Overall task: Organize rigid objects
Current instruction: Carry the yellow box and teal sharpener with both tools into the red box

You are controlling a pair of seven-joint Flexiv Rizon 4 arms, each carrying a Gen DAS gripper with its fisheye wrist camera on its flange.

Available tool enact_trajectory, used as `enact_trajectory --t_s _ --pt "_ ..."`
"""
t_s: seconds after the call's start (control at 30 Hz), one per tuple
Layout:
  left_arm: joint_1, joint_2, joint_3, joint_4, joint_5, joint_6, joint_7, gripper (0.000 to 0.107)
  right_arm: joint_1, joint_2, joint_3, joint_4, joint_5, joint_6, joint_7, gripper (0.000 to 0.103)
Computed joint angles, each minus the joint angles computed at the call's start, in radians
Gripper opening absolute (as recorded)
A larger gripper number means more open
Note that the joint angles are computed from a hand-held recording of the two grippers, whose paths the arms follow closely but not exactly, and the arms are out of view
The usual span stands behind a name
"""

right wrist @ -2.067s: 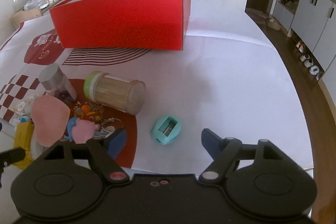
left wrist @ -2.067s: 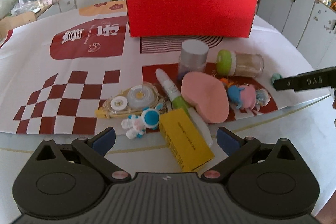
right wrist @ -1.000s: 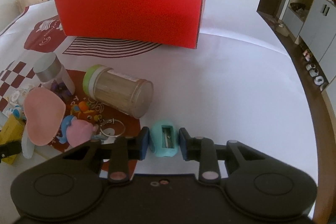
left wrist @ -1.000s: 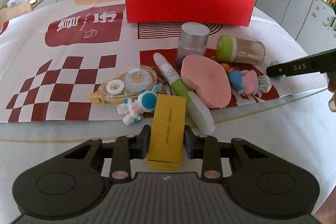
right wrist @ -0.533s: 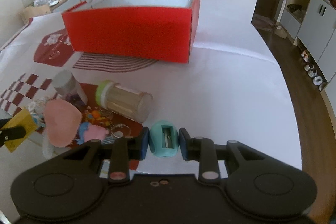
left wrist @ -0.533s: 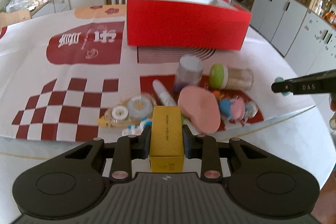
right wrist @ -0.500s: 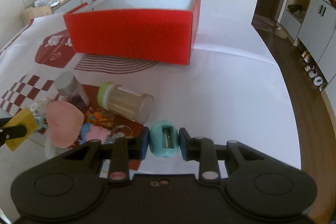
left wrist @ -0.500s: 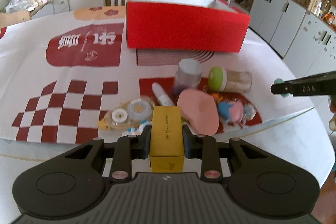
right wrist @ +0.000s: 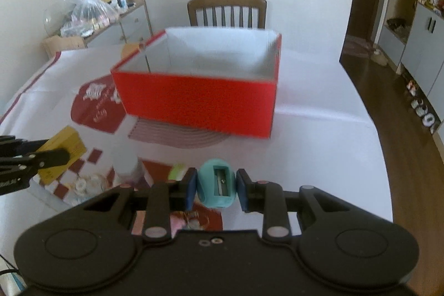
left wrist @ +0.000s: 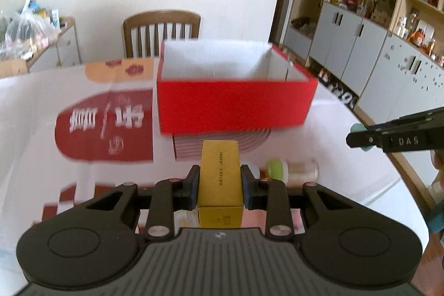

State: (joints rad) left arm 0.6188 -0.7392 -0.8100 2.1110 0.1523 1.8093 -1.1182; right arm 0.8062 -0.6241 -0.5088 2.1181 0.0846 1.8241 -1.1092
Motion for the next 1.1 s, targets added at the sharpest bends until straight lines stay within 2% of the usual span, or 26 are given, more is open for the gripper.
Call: enact_trajectory --t_s 0.23,0.5,0.73,0.83,1.1 --pt "-0.012 -0.05 -0.047 -0.137 -0.035 -0.059 0.055 0.029 -0.002 -0.008 -0.037 -0.08 -0.03 -0.028 0.012 0.029" --pt "-0.099 -0.106 -0.038 -0.324 -0.133 -0.175 0.199 0.029 -0.021 -0.052 -0.07 -0.193 -0.108 -0.104 0.067 0.029" --pt "-0.233 -0.16 0.039 -0.53 -0.232 -0.302 0.325 0.029 -0.077 -0.104 -0.063 -0.305 -0.213 -0.179 0.151 0.029" --pt "-0.308 -0.193 0.096 -0.644 -0.27 -0.375 0.373 0.029 -0.111 -0.132 -0.045 -0.358 -0.258 -0.214 0.187 0.029" --pt "-0.493 -0.31 0.258 -0.95 -0.357 -0.57 0.459 0.029 -0.236 -0.21 0.057 -0.524 -0.364 -0.348 0.27 0.029"
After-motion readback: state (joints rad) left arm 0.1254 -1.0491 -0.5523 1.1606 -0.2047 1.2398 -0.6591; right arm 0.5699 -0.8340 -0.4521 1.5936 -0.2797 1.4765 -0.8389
